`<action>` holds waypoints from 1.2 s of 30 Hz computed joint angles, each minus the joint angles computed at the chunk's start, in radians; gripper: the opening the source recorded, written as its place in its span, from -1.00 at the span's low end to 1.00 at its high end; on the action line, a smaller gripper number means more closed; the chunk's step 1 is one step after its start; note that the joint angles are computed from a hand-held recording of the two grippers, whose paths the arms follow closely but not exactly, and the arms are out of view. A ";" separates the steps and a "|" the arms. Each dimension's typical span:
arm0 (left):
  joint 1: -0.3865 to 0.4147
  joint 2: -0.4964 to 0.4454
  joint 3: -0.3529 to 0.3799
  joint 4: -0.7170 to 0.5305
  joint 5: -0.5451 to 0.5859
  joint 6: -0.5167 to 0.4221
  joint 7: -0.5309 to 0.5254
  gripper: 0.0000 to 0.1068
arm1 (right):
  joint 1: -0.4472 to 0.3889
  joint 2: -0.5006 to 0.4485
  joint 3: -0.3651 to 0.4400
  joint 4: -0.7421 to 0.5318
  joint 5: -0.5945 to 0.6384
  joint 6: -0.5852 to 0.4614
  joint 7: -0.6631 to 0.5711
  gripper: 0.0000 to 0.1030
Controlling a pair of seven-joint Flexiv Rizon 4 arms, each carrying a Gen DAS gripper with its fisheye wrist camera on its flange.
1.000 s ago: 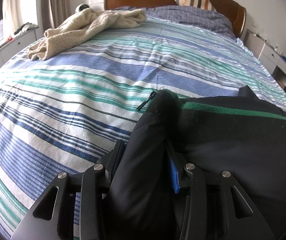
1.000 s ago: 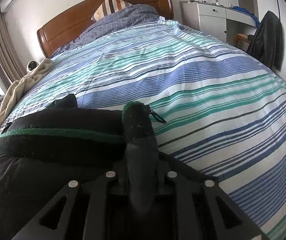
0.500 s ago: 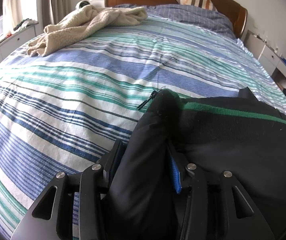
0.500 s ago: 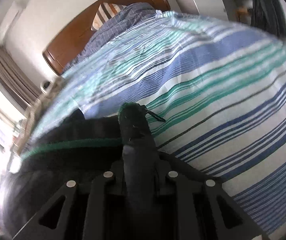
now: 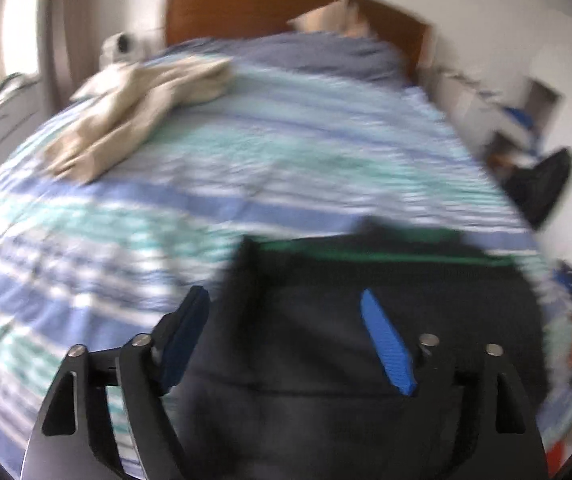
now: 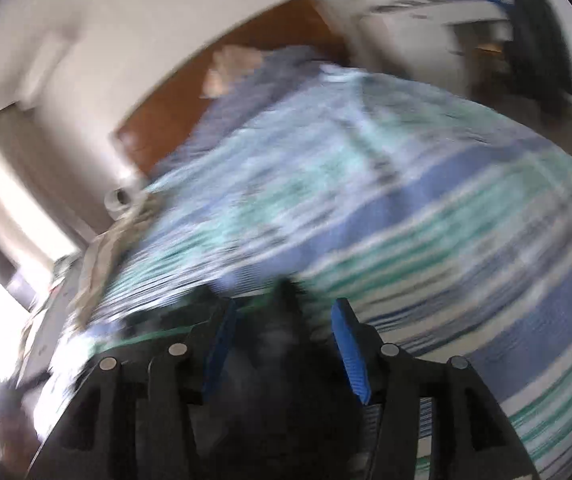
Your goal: Fold large clothes
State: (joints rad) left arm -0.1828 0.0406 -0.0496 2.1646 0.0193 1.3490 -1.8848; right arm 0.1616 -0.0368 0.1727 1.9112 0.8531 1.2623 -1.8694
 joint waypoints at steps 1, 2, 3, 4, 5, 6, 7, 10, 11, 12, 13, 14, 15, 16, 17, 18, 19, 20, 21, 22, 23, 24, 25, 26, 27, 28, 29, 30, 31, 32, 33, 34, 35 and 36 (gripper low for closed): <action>-0.026 -0.019 -0.013 -0.004 -0.082 0.020 0.076 0.64 | -0.003 0.007 0.005 -0.015 0.050 -0.046 -0.058 0.02; -0.061 -0.057 -0.042 -0.021 -0.201 0.040 0.188 0.64 | 0.003 0.004 0.010 -0.028 0.079 -0.090 -0.097 0.02; -0.077 -0.089 -0.064 -0.042 -0.257 0.041 0.241 0.64 | 0.016 -0.006 0.014 -0.028 0.058 -0.096 -0.088 0.02; -0.092 -0.137 -0.085 -0.082 -0.275 0.033 0.261 0.65 | 0.037 -0.034 0.020 -0.020 -0.011 -0.078 -0.038 0.02; -0.107 -0.175 -0.081 -0.123 -0.245 0.017 0.239 0.65 | 0.050 -0.058 0.020 -0.012 -0.067 -0.061 0.013 0.02; -0.132 -0.241 -0.061 -0.197 -0.162 -0.023 0.166 0.65 | 0.058 -0.087 0.019 0.000 -0.121 -0.053 0.072 0.02; -0.173 -0.282 -0.016 -0.246 -0.116 -0.058 0.119 0.65 | 0.061 -0.124 0.017 0.003 -0.165 -0.064 0.120 0.02; -0.170 -0.398 0.000 -0.322 -0.054 -0.115 0.002 0.66 | 0.020 -0.167 0.080 0.009 -0.093 0.057 0.029 -0.02; -0.136 -0.415 -0.037 -0.287 -0.106 -0.039 0.029 0.66 | 0.003 -0.173 0.097 0.001 -0.071 0.063 0.017 -0.02; -0.130 -0.425 -0.043 -0.284 -0.118 -0.025 0.045 0.67 | -0.010 -0.180 0.112 -0.005 -0.053 0.072 0.002 -0.02; -0.135 -0.437 -0.037 -0.294 -0.113 -0.033 0.057 0.67 | -0.016 -0.187 0.123 -0.008 -0.044 0.086 -0.008 -0.02; -0.150 -0.445 -0.017 -0.312 -0.099 -0.055 0.052 0.68 | -0.020 -0.190 0.130 -0.004 -0.044 0.098 -0.008 -0.02; -0.167 -0.450 0.001 -0.328 -0.083 -0.074 0.040 0.69 | -0.016 -0.196 0.132 0.001 -0.056 0.113 0.002 -0.02; -0.184 -0.452 0.018 -0.344 -0.065 -0.100 0.026 0.69 | -0.013 -0.203 0.133 0.003 -0.073 0.125 0.015 -0.02; -0.194 -0.445 0.028 -0.355 -0.054 -0.133 0.015 0.67 | -0.011 -0.207 0.136 0.008 -0.090 0.136 0.028 -0.02; -0.193 -0.429 0.024 -0.353 -0.052 -0.161 0.018 0.64 | -0.017 -0.214 0.145 0.005 -0.096 0.142 0.027 -0.02; -0.178 -0.397 -0.001 -0.332 -0.069 -0.182 0.052 0.63 | -0.034 -0.218 0.164 0.003 -0.082 0.150 0.008 -0.02; -0.158 -0.358 -0.032 -0.288 -0.100 -0.169 0.101 0.63 | -0.052 -0.214 0.180 0.002 -0.068 0.148 -0.005 -0.02; -0.144 -0.321 -0.053 -0.243 -0.125 -0.149 0.144 0.63 | -0.068 -0.215 0.190 -0.006 -0.054 0.142 -0.020 -0.02; -0.139 -0.285 -0.065 -0.200 -0.143 -0.128 0.179 0.63 | -0.073 -0.218 0.195 -0.009 -0.047 0.145 -0.029 -0.02; -0.140 -0.259 -0.068 -0.168 -0.149 -0.117 0.200 0.63 | -0.078 -0.210 0.198 -0.002 -0.043 0.143 -0.033 -0.02; -0.140 -0.258 -0.071 -0.153 -0.159 -0.107 0.212 0.64 | -0.077 -0.209 0.197 0.000 -0.044 0.145 -0.032 -0.02; -0.138 -0.264 -0.073 -0.139 -0.170 -0.096 0.222 0.64 | -0.078 -0.208 0.198 0.001 -0.041 0.145 -0.035 -0.02; -0.134 -0.276 -0.079 -0.130 -0.190 -0.082 0.234 0.64 | -0.079 -0.208 0.199 0.000 -0.037 0.145 -0.038 -0.02; -0.132 -0.295 -0.085 -0.124 -0.204 -0.055 0.244 0.65 | -0.078 -0.207 0.198 0.001 -0.036 0.146 -0.038 -0.02; -0.143 -0.313 -0.073 -0.137 -0.183 -0.043 0.235 0.67 | -0.077 -0.205 0.197 0.002 -0.036 0.146 -0.037 -0.02; -0.158 -0.328 -0.056 -0.153 -0.155 -0.043 0.217 0.69 | -0.076 -0.204 0.195 0.004 -0.036 0.147 -0.034 -0.02; -0.170 -0.337 -0.044 -0.165 -0.136 -0.050 0.202 0.70 | -0.071 -0.204 0.191 0.005 -0.043 0.146 -0.025 -0.02; -0.178 -0.340 -0.034 -0.177 -0.118 -0.064 0.189 0.70 | -0.065 -0.204 0.185 0.007 -0.054 0.146 -0.014 -0.02; -0.180 -0.337 -0.031 -0.180 -0.111 -0.075 0.184 0.70 | -0.059 -0.204 0.180 0.010 -0.068 0.147 -0.001 -0.02; -0.185 -0.331 -0.025 -0.187 -0.100 -0.094 0.174 0.70 | -0.057 -0.204 0.178 0.012 -0.077 0.146 0.006 -0.02; -0.191 -0.315 -0.017 -0.190 -0.085 -0.118 0.159 0.66 | -0.050 -0.200 0.172 0.017 -0.095 0.144 0.024 -0.02; -0.195 -0.288 -0.016 -0.176 -0.078 -0.132 0.148 0.60 | -0.035 -0.190 0.156 0.031 -0.135 0.137 0.062 -0.02; -0.192 -0.255 -0.027 -0.145 -0.084 -0.122 0.158 0.60 | -0.012 -0.174 0.134 0.054 -0.191 0.138 0.117 -0.01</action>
State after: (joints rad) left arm -0.3744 -0.2147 -0.0769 2.0195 -0.0651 1.2270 -1.7263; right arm 0.1499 -0.2104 0.3069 1.9652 0.6620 1.4000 -1.7520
